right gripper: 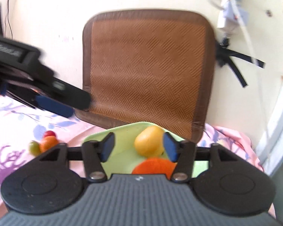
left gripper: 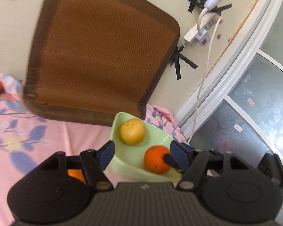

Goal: Organize fruits
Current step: 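Carry the grapefruit with both tools into the green basket and release, then grasp a small tangerine with the left tool while the right tool grasps a dark plum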

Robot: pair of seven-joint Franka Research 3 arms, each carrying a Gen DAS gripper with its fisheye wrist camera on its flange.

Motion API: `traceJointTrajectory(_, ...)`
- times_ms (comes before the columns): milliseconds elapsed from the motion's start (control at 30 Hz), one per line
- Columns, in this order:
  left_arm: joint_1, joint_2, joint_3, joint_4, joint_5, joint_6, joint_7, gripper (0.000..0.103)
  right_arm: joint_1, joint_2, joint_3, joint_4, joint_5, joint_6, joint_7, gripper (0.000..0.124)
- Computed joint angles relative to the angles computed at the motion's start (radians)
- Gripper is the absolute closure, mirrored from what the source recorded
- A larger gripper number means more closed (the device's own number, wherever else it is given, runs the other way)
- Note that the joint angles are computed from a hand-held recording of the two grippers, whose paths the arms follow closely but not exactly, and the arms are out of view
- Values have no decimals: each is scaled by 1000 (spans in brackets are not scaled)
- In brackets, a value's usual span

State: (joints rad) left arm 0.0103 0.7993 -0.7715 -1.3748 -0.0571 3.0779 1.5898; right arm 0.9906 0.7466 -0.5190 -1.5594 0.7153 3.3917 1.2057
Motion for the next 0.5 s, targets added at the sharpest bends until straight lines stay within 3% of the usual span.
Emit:
traceJointTrajectory(100, 107, -85, -57, -198, -5, 88, -19, 37, -102, -153, 200, -185, -50, 107, -16, 86)
traceJointTrajectory(167, 171, -107, -104, -286, 2, 114, -45, 37, -115, -226, 260, -270, -46, 137, -31, 86)
traceJointTrajectory(200, 197, -115, -126, -322, 7, 122, -59, 37, -158, -253, 320, -314, -77, 169, -14, 86)
traceJointTrajectory(300, 185, -137, -110, -359, 36, 120, -104, 37, -219, -331, 437, -433, -63, 230, 41, 86)
traceJointTrajectory(400, 196, -117, -147, -374, 92, 110, -106, 37, -393, -371, 613, -524, -217, 267, 222, 85)
traceJointTrajectory(433, 200, -113, -158, -384, 115, 113, -103, 37, -408, -376, 634, -536, -223, 268, 229, 85)
traceJointTrajectory(500, 175, -125, -139, -399, 159, 112, -106, 37, -364, -374, 610, -530, -151, 270, 152, 85)
